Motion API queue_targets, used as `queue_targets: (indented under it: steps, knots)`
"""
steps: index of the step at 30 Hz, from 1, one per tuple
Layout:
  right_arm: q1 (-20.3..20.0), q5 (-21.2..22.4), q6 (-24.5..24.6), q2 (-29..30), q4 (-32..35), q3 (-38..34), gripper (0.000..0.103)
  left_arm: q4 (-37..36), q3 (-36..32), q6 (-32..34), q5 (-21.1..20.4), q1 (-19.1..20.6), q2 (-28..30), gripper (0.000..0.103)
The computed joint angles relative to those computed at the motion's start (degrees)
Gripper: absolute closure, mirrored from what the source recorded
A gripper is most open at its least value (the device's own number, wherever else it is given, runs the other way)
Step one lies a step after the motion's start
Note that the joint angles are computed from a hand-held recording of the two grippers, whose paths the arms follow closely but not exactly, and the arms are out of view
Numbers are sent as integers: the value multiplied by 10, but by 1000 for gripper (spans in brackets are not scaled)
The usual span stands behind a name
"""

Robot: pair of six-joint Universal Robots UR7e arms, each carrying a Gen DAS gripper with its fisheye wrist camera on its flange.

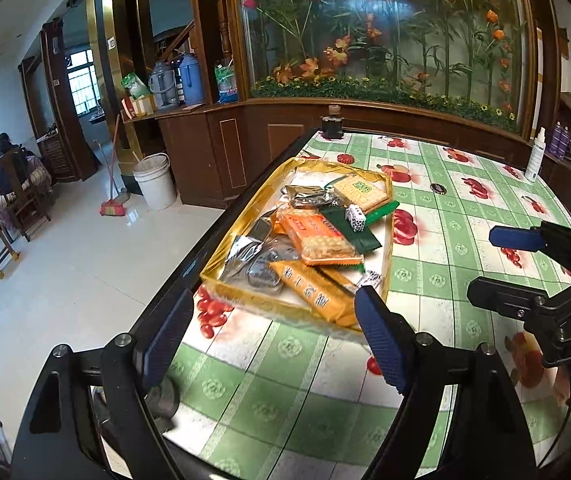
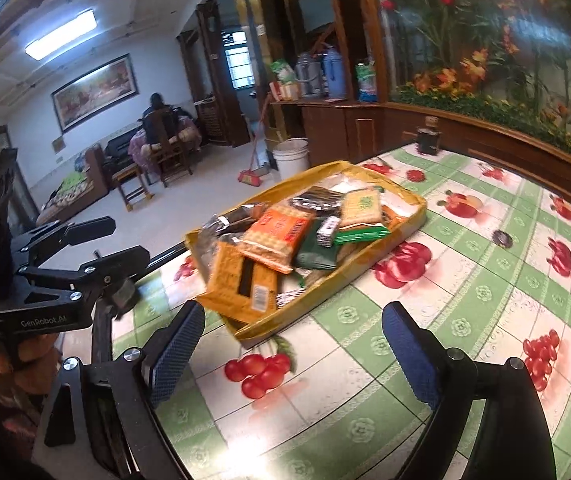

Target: Organize snacks

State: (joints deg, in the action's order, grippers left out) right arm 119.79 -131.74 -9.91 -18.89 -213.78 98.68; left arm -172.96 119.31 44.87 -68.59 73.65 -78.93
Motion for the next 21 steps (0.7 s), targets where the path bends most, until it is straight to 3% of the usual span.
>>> queue_targets:
  steps: [7,17,21]
  knots:
    - [15,21,-55,16,44,-22,11,17,8,2,12,7,-18,17]
    - [13,11,-68,24,101,-31,11,133,7,-5,2,10,-32,17]
    - [10,9,-77,22,114,-33,11,122,18,13,-8,11,-40,17]
